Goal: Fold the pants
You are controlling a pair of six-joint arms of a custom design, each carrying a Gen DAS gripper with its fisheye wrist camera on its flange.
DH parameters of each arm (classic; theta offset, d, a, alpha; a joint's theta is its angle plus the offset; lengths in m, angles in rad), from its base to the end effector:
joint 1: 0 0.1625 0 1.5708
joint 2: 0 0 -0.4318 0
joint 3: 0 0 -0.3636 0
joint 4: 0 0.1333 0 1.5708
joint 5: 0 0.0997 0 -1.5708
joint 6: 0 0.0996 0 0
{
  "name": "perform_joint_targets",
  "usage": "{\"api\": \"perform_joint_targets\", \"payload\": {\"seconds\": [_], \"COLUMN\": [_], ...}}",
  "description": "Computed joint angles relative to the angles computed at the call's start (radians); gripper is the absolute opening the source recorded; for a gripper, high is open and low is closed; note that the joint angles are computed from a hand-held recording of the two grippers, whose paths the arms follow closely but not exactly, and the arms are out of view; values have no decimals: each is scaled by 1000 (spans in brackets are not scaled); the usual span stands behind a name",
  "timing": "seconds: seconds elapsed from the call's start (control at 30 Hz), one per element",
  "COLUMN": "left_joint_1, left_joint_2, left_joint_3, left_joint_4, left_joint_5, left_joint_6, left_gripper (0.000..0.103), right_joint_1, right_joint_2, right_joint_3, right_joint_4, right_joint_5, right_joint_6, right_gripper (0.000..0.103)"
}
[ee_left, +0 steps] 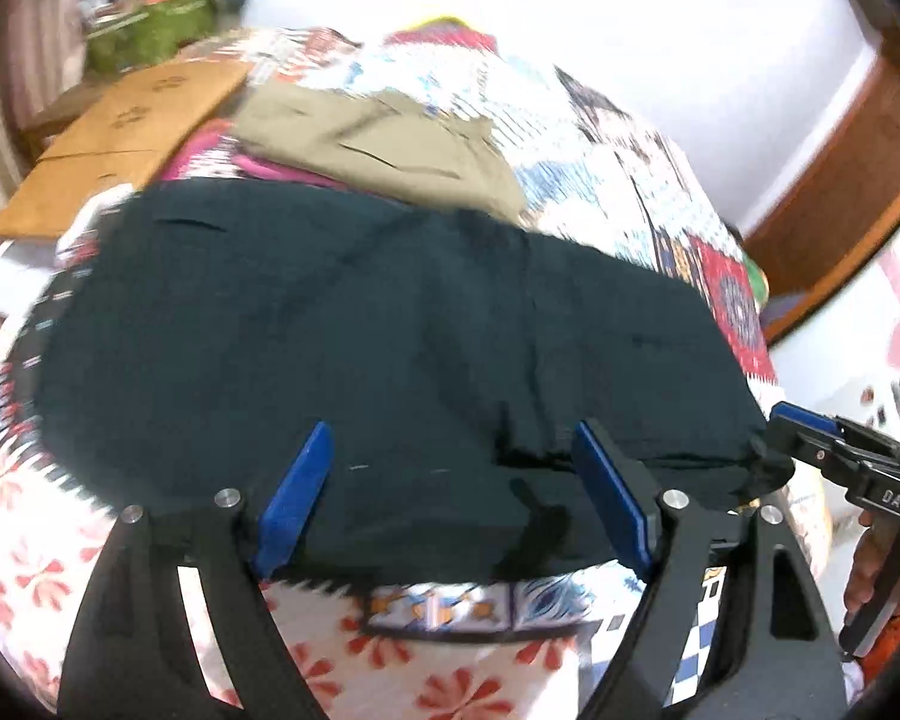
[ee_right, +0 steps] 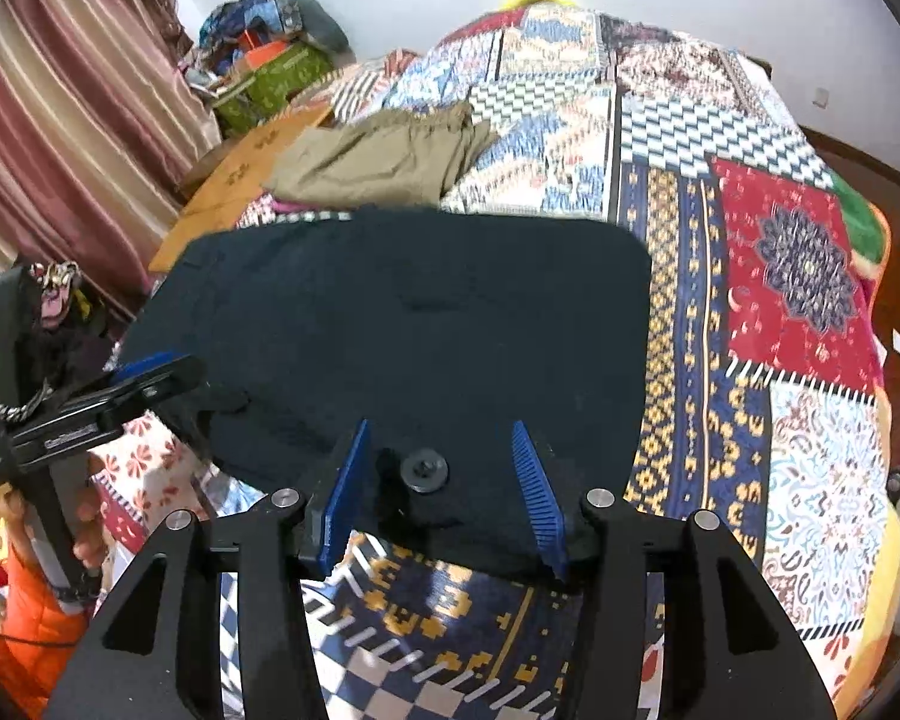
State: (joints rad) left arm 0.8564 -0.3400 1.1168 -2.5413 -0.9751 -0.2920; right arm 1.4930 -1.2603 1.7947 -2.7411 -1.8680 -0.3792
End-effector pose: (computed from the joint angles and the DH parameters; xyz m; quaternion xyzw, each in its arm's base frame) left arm -0.3682 -0.7133 -0.0101 0.1717 0.9363 -0.2218 0.2113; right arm 0.0586 -0.5879 0.3711 0.0953 -0.9357 0.2693 0.2070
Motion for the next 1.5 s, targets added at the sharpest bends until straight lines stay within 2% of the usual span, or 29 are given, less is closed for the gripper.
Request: {"api": "perform_joint_targets", "payload": {"seconds": [0.17, 0.33, 0.47, 0.57, 0.77, 0.83, 1.2, 1.3, 1.5], "left_joint_1": [9, 37, 58, 82, 131, 146, 178, 179, 202], "left_joint_2": [-101, -177, -207, -210, -169, -156, -87, -78, -53], "left_joint_3": [135, 242, 303, 324, 285, 265, 153, 134, 84], "left_joint_4": [-83, -107, -126, -144, -166, -170, -223, -240, -292], "left_joint_5": [60, 68, 39, -33, -194, -220, -232, -215, -239], "left_joint_6": [-84, -189, -245, -272, -288, -298, -294, -287, -289], "left_gripper": [82, 82, 82, 82, 82, 82, 81, 80, 80], "right_joint_1": [34, 52, 70, 82, 79, 74, 74, 72, 73], "right_joint_2": [24, 67, 112, 144, 185, 193, 201, 203, 208], "right_joint_3": [-23, -64, -89, -107, -105, -101, -78, -84, -84], "right_joint_4": [-40, -33, -28, -29, -37, -37, -56, -45, -43], "right_joint_5": [2, 24, 21, 4, -47, -75, -122, -118, -122], "right_joint_6": [-32, -55, -88, -115, -113, -116, -171, -168, -171], "right_gripper": [49, 49, 49, 49, 49, 49, 50, 50, 51]}}
